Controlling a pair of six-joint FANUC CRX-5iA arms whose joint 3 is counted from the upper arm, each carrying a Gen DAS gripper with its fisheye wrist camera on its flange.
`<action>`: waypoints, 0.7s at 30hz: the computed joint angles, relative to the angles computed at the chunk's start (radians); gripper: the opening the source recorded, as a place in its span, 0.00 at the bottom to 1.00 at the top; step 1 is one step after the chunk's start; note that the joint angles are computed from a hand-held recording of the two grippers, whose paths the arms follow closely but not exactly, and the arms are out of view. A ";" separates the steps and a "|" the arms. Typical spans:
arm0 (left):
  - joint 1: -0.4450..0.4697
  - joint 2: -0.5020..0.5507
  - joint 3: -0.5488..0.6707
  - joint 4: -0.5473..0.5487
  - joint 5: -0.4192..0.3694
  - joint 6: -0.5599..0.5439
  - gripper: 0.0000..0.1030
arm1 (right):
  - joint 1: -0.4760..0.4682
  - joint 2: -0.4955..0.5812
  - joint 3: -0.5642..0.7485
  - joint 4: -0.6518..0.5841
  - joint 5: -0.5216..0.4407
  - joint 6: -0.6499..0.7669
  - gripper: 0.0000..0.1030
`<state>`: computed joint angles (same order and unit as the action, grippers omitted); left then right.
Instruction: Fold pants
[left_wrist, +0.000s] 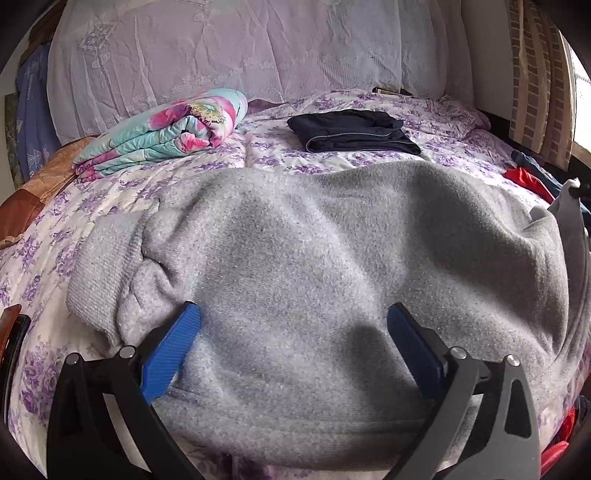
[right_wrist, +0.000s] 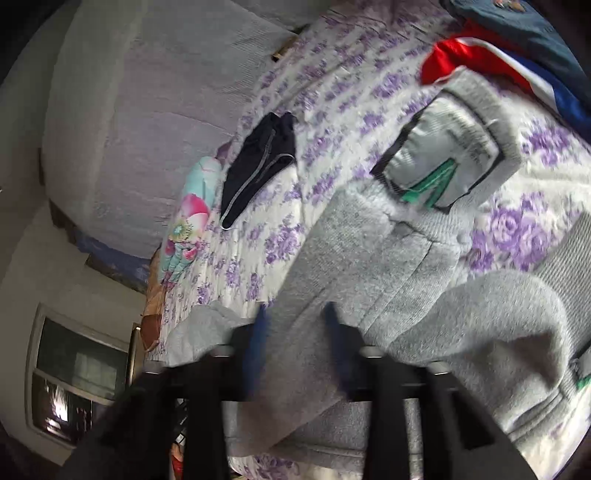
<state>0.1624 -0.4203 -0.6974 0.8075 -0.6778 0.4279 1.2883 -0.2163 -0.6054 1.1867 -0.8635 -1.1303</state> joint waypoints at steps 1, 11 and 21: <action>0.001 -0.003 -0.004 0.005 -0.002 -0.002 0.95 | 0.033 -0.007 -0.020 0.051 -0.060 -0.050 0.12; 0.002 -0.006 -0.008 0.015 -0.002 -0.008 0.95 | 0.424 0.026 -0.105 -0.033 -0.461 -0.239 0.15; -0.009 -0.009 0.002 -0.033 0.011 0.024 0.95 | 0.509 -0.056 -0.202 -0.089 -0.601 -0.550 0.80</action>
<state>0.1539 -0.4291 -0.6952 0.7749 -0.6663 0.4523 1.7977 -0.2722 -0.8073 1.0977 -1.4643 -1.6805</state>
